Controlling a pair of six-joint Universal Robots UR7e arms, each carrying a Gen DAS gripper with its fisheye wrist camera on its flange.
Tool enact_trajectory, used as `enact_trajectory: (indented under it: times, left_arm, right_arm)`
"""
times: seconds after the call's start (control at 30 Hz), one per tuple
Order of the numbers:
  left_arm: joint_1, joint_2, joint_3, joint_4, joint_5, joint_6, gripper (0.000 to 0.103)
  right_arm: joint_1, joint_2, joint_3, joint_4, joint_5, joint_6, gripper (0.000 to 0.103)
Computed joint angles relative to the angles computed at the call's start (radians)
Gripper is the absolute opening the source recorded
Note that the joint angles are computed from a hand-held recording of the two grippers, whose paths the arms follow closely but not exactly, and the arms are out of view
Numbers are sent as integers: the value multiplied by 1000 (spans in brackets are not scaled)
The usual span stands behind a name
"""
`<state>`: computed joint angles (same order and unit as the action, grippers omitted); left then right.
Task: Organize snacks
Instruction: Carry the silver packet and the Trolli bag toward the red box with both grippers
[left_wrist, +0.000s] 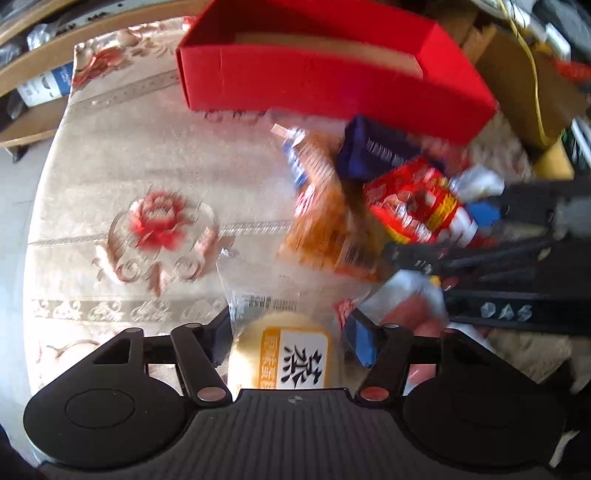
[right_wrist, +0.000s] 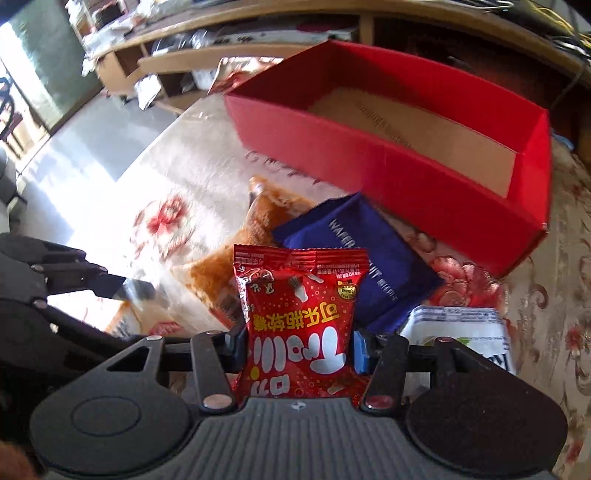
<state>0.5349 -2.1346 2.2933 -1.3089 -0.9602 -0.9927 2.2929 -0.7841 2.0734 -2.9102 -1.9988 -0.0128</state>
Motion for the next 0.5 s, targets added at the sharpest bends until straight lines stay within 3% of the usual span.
enact_trajectory:
  times: [0.1,0.2,0.33,0.5]
  left_arm:
    - [-79,-23,3,29,49,-20,78]
    - [-199,-78,-17,138,86,-95,83]
    - [-316,-102,-58,242,5,-49,86]
    - [-354,-42,-35,293,-166,155,85]
  right_arm:
    - [-6,-9,6,-22,0,12,45]
    - [-4,-5,1,-9,-10,15,45]
    - [-7,-14,12,-23,6,9,45]
    - [-7,-18,14,-39,8,15,45]
